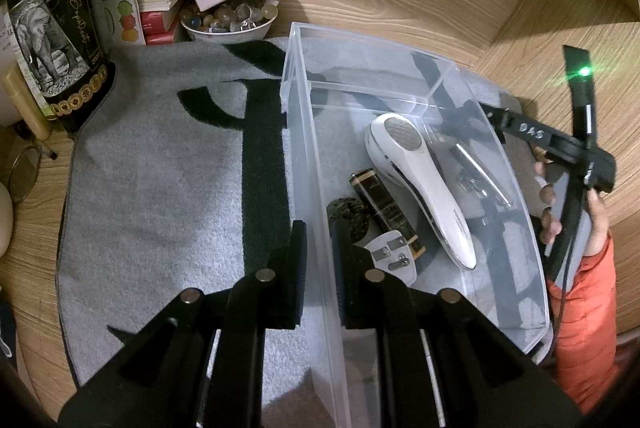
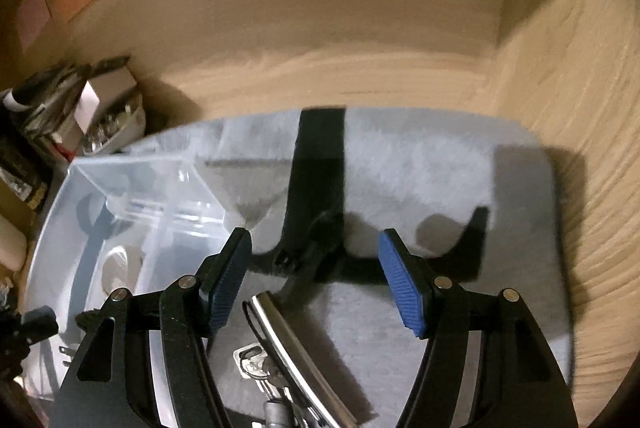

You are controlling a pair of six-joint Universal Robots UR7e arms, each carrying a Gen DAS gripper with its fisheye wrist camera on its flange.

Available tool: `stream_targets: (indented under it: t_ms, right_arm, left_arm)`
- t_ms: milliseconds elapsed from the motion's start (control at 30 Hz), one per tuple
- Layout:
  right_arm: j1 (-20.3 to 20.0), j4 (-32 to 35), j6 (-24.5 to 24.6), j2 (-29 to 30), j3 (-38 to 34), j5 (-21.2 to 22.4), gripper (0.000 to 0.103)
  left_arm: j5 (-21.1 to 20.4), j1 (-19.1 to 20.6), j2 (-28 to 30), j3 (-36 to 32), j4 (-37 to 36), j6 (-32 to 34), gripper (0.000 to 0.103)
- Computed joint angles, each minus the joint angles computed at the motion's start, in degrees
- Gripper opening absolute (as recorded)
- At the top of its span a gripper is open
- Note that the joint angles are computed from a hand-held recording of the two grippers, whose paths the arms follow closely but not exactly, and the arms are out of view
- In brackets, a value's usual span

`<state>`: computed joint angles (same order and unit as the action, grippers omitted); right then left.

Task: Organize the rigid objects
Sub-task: 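Grasp the black-tipped stick on the mat with the right gripper, then lower the black-tipped stick into the clear box and open the right gripper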

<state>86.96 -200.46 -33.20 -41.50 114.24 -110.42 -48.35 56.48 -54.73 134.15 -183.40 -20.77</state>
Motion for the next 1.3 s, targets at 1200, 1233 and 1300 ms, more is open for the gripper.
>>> stream_targets:
  t_ms: [1200, 1233, 1300]
  right_arm:
    - [5.6, -9.0, -6.1, -5.8, 9.1, 6.8, 0.022]
    - [6.0, -9.0, -6.5, -6.0, 9.5, 7.2, 0.022]
    - [6.7, -9.5, -7.2, -6.0, 10.3, 7.9, 0.022]
  left_arm:
    - [-0.1, 0.1, -0.1, 0.1, -0.1, 0.1, 0.012]
    - [0.0, 0.0, 0.0, 0.0, -0.1, 0.0, 0.012]
    - [0.0, 0.0, 0.0, 0.1, -0.1, 0.0, 0.012]
